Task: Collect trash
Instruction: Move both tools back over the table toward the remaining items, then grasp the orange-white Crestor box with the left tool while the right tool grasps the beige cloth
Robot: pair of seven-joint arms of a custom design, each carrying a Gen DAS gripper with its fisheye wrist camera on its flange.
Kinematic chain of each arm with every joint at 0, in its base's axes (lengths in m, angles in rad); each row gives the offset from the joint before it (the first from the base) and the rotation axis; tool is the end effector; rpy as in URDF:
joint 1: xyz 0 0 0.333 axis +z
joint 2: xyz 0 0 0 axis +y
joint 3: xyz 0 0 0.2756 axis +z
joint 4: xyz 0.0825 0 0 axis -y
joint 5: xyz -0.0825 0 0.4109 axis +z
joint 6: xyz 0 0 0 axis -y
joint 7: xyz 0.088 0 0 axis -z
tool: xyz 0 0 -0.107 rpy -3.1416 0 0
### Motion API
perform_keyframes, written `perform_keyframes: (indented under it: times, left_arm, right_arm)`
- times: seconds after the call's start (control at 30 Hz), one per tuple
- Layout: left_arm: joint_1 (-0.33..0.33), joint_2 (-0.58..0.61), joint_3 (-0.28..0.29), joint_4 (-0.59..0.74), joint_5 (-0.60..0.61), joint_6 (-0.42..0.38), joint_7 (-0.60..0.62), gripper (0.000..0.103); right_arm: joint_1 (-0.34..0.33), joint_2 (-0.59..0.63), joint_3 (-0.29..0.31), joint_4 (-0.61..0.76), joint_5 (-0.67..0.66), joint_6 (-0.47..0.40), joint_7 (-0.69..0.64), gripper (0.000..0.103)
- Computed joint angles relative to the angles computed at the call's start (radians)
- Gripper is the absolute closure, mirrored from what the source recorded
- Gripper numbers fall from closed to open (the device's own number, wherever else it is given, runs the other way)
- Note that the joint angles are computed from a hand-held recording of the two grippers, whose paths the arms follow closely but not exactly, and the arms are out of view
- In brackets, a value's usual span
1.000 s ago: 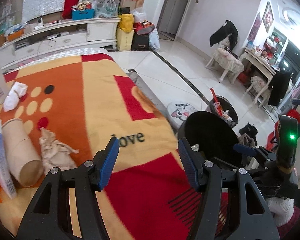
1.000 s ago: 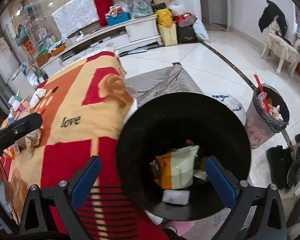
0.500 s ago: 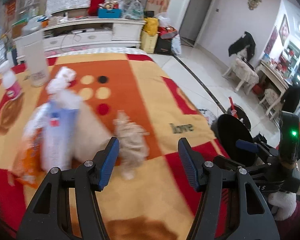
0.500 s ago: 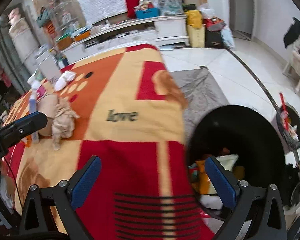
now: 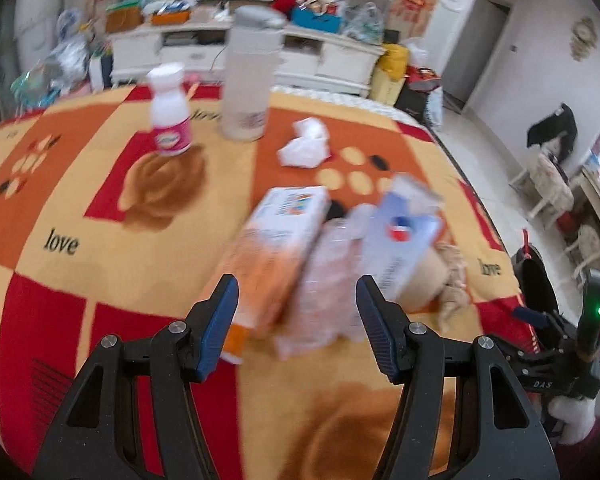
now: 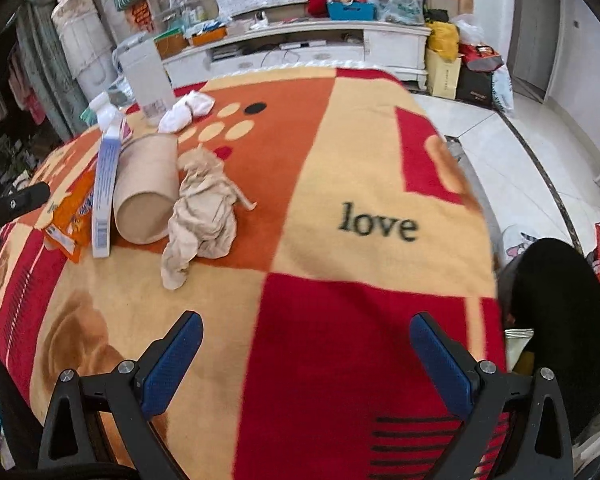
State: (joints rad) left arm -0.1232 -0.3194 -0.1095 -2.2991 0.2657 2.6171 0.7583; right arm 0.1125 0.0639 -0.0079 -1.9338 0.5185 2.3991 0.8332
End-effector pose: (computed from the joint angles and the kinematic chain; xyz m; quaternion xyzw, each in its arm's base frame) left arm 0.5196 -0.1320 0.4973 -0.7837 0.5269 -0.2672 0.1918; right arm 0.6275 0.0697 0.4445 -0.8315 0.4781 -0.0783 0.2720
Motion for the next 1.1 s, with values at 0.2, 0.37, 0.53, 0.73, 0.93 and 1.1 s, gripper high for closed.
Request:
perform_keyframes:
  times: [0.2,0.37,0.53,0.73,0.93,1.1]
  left_arm:
    - [-0.011,0.051,0.057,0.016,-0.125,0.009,0.12,0.043]
    - [-0.02,0.122,0.084,0.065,-0.285,0.019,0.277,0.043]
    - [0.013,0.191,0.065,0.125,-0.356,0.014,0.333,0.043]
    - [0.045,0.229,0.036,0.154,-0.426,0.004,0.398,0.04]
    - [0.048,0.233,0.025,0.164,-0.44,-0.015,0.482,0.038]
    - [0.055,0.249,0.016,0.176,-0.434,-0.009,0.486,0.038]
  right_arm:
    - [0.01,0.005,0.003,-0.011,-0.04,0.006,0.033,0.0]
    - [0.018,0.005,0.006,-0.016,-0.073,0.02,0.056,0.0]
    - [0.032,-0.009,0.009,-0.047,-0.153,0.066,0.081,0.0]
    - [0.018,-0.006,0.003,-0.018,-0.095,0.002,0.066,0.0]
    - [0.016,-0.018,0.009,0.008,-0.013,-0.038,0.047,0.0]
    - [0.029,-0.034,0.017,0.012,0.018,-0.032,0.016,0.0]
